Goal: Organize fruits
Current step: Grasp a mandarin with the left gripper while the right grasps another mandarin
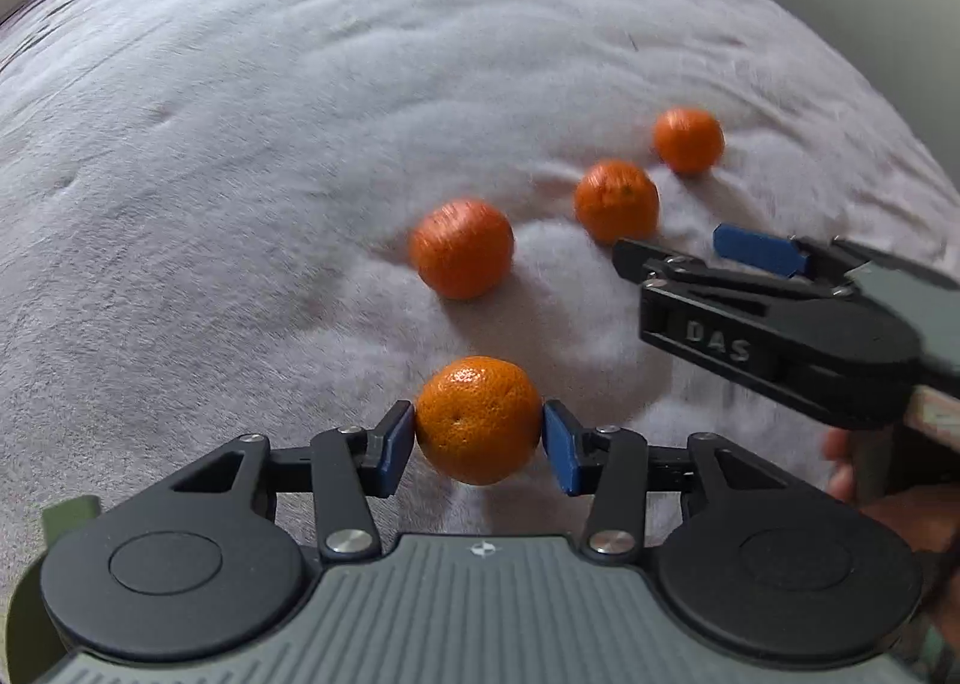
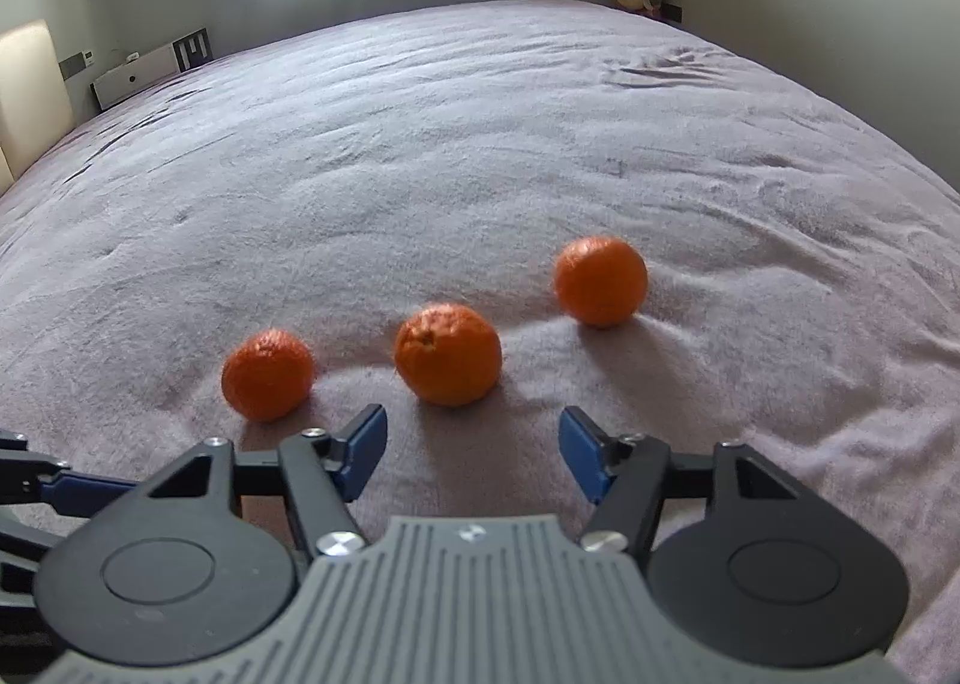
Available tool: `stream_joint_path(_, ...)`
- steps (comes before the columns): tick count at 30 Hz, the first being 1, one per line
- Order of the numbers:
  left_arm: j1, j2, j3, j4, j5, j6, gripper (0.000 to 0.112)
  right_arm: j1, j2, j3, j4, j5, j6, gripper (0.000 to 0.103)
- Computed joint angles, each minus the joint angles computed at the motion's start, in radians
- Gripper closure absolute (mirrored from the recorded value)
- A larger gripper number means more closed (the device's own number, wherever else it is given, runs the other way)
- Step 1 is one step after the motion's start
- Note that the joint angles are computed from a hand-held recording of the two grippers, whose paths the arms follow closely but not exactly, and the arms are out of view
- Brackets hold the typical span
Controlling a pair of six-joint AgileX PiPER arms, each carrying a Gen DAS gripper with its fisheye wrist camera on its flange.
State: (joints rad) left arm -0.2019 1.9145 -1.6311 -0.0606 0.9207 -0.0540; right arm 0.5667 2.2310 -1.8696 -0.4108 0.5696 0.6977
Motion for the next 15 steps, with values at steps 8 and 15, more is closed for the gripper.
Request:
stream_joint_path(8,0.033,0.001,-0.037,-0.009,-0.006,-0.037,0.06,0.018,0.089,-0.132,-0.036,0.028,-0.041,0.044)
stream_joint_path(15,0.051,0.012,-0.038,-0.013,-0.001,-0.06,0.06,0.002,0.149,-0.225,0.017,0.074,-0.1,0.058)
